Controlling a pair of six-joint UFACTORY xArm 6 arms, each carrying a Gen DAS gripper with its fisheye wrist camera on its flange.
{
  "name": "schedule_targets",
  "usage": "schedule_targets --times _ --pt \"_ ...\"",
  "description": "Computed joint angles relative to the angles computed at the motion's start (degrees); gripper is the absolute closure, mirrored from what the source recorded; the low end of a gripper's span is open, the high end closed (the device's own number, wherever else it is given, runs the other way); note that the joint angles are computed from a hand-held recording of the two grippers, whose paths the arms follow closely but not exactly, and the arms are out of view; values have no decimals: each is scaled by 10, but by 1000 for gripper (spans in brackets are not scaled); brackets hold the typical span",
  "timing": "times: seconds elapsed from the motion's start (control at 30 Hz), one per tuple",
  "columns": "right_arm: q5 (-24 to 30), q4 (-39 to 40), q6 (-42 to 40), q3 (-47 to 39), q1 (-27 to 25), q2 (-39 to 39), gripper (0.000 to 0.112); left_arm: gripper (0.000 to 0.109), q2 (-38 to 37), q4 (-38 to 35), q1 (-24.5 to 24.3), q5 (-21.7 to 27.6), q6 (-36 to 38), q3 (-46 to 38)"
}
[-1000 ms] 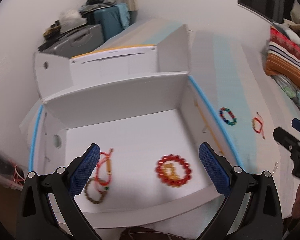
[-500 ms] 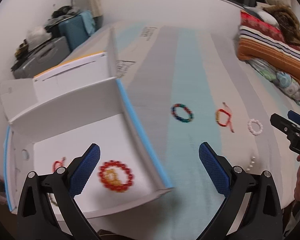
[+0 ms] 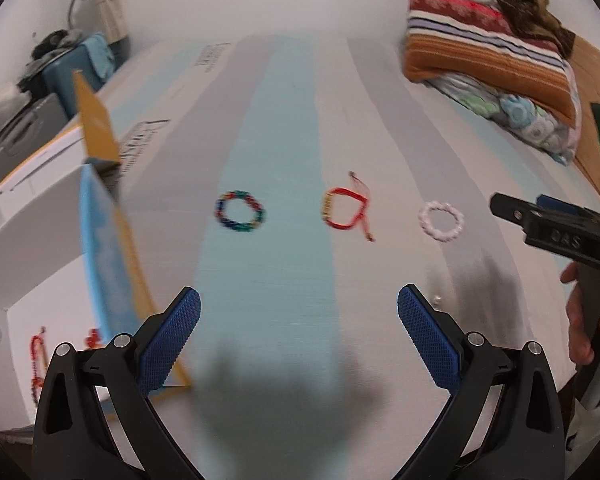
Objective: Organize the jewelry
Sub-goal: 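Move both tools away from the box toward the bracelets on the bed, then grasp the white pearl strand with the left tool while the right tool grasps the pink bead bracelet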
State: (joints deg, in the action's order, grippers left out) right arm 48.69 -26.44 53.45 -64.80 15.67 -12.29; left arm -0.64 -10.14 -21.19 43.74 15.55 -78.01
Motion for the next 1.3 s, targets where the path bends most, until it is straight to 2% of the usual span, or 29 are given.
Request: schedule_targets --times 0.23,0.43,0.77,1.1,1.3 --pt "-19 24 -24 29 -46 9 17 11 15 1 -45 -16 -2 25" --pt "-42 49 -49 31 -81 47 17 11 32 -12 -73 -31 8 42" --pt "-70 75 -62 25 -102 98 17 11 65 8 -99 -53 0 59" --pt "-77 92 -74 21 -100 121 47 15 71 26 -106 -88 4 88" --pt "-84 92 -85 29 -96 115 71 46 61 33 -105 -99 2 101"
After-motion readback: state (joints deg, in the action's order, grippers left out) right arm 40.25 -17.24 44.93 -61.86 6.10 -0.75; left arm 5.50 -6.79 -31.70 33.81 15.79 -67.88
